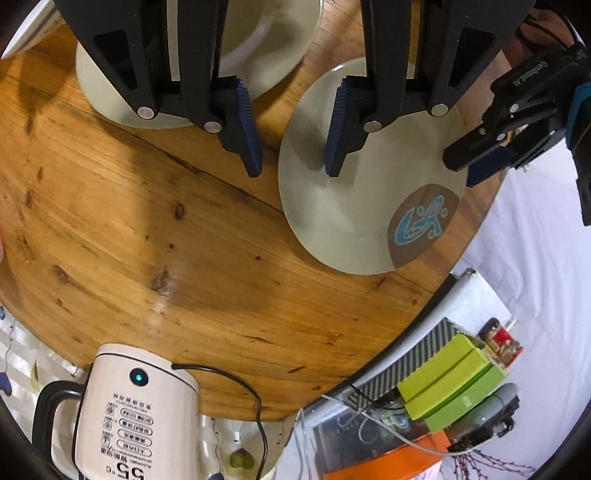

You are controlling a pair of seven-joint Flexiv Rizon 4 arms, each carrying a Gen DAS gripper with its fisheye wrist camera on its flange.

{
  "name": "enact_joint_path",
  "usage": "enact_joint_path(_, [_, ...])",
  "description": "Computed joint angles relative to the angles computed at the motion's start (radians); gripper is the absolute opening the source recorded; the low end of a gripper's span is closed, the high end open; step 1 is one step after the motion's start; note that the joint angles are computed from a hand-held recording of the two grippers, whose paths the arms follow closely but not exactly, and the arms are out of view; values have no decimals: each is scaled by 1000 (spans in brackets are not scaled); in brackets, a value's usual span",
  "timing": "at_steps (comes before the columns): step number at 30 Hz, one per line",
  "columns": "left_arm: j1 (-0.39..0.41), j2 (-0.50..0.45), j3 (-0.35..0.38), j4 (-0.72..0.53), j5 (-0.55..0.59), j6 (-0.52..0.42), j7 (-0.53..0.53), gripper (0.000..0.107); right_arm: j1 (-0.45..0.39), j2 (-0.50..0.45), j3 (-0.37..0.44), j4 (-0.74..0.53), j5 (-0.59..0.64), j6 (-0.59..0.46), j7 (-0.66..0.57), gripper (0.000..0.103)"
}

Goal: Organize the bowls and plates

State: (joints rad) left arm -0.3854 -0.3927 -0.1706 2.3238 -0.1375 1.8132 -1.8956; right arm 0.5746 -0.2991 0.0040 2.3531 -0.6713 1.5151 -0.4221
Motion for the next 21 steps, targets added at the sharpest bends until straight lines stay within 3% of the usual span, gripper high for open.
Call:
enact_joint_path(2, [12, -2, -12, -2, 5, -1, 1, 39, 0, -3, 4, -4, 1, 3, -8, 26])
enact_joint_path(5, [38, -5, -41, -4, 17, -3, 4, 34, 7, -3, 0, -9, -6, -9, -2, 25])
enact_joint_path(21, [-60, 22, 48, 0, -9, -12, 17, 33, -1, 4, 27, -7, 17, -15, 0, 24])
